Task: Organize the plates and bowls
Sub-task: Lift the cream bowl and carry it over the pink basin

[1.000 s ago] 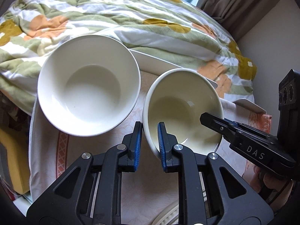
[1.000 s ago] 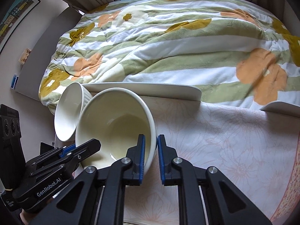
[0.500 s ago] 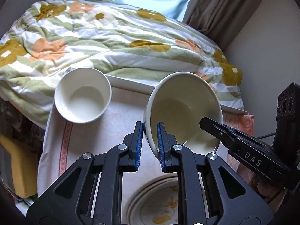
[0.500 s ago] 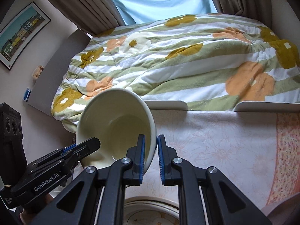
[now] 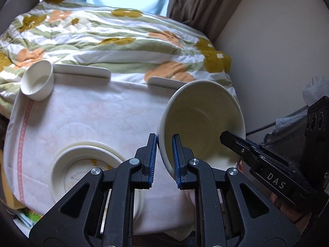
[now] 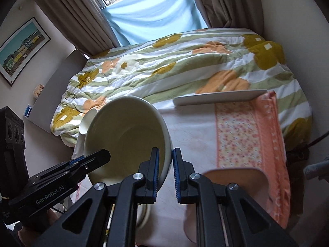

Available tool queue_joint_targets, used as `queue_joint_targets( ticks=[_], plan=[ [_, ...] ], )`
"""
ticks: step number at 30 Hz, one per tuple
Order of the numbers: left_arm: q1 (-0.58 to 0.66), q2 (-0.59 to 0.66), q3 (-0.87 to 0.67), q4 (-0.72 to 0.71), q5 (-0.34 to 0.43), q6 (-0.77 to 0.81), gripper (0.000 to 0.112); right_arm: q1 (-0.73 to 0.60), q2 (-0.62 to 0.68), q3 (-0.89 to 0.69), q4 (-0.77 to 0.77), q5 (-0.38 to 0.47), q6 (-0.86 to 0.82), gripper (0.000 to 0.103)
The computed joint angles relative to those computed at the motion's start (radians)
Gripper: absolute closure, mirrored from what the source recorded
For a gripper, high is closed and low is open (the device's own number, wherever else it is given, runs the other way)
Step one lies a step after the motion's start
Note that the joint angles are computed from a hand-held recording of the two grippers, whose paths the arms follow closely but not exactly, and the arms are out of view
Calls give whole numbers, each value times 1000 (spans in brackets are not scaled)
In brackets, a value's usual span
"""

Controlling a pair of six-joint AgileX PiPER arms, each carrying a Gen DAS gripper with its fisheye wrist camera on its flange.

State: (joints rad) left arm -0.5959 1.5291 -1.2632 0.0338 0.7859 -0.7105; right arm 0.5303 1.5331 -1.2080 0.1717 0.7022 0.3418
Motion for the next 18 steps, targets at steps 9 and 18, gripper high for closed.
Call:
queue_joint_targets(
  ticks=[9, 18],
  plan=[
    [-219, 200, -111, 19, 50, -84, 99, -183, -198, 314, 72, 3, -140, 91],
    [-240, 407, -264, -29, 128, 121, 99, -243, -195, 486, 123, -75, -101, 91]
  ],
)
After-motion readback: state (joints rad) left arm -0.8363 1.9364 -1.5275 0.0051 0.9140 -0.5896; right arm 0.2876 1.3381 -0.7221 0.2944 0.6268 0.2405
